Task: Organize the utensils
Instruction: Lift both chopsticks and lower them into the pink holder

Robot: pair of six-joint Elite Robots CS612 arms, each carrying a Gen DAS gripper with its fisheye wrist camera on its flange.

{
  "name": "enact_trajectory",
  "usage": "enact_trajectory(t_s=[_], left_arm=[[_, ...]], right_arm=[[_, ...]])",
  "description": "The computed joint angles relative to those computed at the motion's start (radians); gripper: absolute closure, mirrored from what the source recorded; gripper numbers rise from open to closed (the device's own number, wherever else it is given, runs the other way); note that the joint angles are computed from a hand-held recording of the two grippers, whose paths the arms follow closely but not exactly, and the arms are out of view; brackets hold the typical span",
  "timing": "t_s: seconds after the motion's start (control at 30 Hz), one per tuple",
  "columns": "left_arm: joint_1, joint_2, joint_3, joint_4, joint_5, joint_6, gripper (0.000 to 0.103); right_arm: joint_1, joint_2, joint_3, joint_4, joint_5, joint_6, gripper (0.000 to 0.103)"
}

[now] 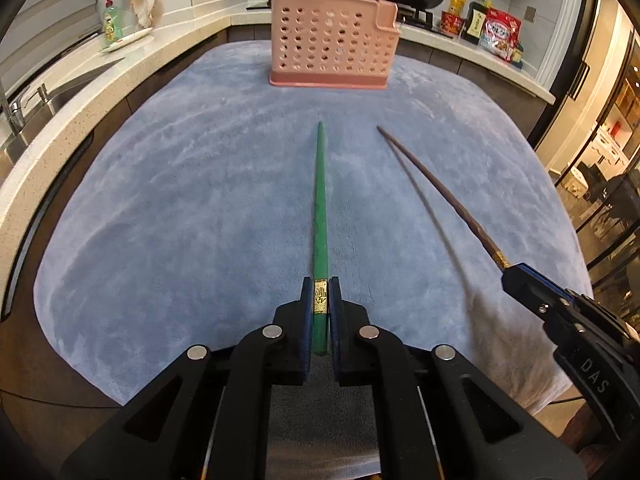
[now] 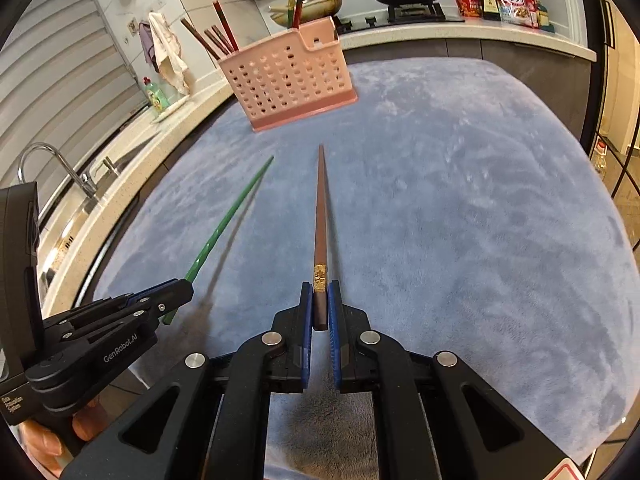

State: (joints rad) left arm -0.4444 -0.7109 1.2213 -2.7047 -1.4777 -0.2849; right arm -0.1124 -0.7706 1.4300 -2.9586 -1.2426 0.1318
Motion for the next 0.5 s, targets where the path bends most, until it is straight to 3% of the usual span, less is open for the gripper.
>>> enact_trajectory(t_s=[0.33,0.5], left_arm=[[0.024,-0.016,-0.043,-0.036,-0.013,-0.031,0.096],[0.031,0.000,-0.115,-0.029,0.032,-0.022,0.096]], right_arm=[[-0.017,-0.031,-0.038,-0.110,0.023,0.037,0.096],[-0.025,-0.018,-0.099,-0.124,0.044,0.067,0.096]])
